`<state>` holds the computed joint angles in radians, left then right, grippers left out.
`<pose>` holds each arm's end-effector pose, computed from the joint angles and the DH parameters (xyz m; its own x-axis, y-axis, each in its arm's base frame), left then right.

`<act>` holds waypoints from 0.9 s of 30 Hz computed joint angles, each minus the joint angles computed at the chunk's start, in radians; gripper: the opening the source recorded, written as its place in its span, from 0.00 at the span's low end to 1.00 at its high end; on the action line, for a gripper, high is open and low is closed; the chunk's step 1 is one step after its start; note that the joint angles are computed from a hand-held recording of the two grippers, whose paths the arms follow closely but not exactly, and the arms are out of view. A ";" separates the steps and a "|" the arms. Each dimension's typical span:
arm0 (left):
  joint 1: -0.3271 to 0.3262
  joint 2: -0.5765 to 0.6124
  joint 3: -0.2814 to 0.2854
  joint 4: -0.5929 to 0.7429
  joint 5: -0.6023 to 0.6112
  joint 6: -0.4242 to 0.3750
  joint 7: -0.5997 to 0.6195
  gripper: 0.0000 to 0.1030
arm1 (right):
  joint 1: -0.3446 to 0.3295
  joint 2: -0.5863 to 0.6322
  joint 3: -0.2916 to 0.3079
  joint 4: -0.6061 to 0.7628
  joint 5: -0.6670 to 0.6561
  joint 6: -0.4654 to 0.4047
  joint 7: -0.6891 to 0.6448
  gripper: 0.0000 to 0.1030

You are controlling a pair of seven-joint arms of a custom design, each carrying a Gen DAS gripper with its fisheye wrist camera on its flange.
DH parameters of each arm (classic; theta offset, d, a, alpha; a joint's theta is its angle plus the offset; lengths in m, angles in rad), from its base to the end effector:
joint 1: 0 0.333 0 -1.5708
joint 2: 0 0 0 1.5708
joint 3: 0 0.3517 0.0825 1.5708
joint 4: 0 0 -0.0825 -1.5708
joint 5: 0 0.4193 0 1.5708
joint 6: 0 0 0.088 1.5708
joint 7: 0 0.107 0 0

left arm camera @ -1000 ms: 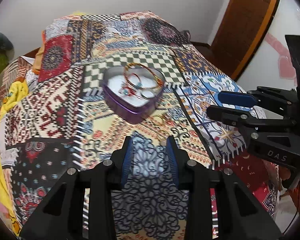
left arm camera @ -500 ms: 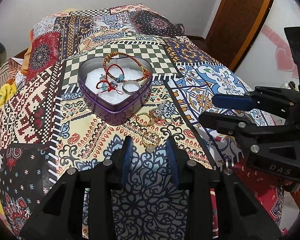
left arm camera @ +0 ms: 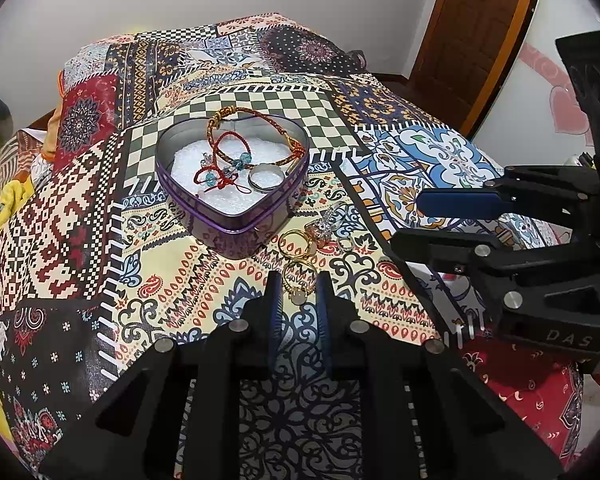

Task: Organize jewelry
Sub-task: 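Move the right tool back to the rings beside the tin, then grasp a gold ring with the right gripper and lift toward the tin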

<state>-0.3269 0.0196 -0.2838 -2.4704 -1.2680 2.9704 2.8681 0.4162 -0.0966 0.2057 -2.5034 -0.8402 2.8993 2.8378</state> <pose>0.4459 -0.2324 0.3163 -0.6630 -0.7389 0.1205 -0.6557 0.4955 -0.5697 0.3836 0.3300 0.3673 0.1550 -0.9849 -0.0768 -0.8241 -0.0860 -0.5598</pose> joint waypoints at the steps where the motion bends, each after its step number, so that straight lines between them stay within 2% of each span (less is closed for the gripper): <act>1: 0.000 -0.002 -0.001 -0.001 -0.013 0.003 0.013 0.14 | 0.000 0.003 -0.001 0.001 0.002 0.004 -0.003 0.31; 7: -0.008 -0.013 -0.001 -0.005 -0.095 0.036 0.077 0.13 | 0.012 0.028 -0.014 0.017 0.075 0.017 -0.088 0.31; 19: -0.001 -0.031 0.018 -0.011 -0.172 0.021 0.137 0.13 | 0.056 0.112 -0.031 0.091 0.204 -0.022 -0.305 0.31; 24: -0.002 -0.031 0.017 -0.008 -0.186 0.023 0.144 0.13 | 0.062 0.121 -0.039 0.091 0.238 -0.008 -0.340 0.23; 27: -0.002 -0.035 0.018 -0.009 -0.196 0.024 0.150 0.13 | 0.065 0.124 -0.043 0.096 0.231 -0.014 -0.332 0.15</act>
<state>-0.3287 -0.0149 -0.2662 -2.4798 -1.4640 2.9939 3.0178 0.4815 0.0273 0.1629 -2.4078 -0.6097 2.8850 2.5062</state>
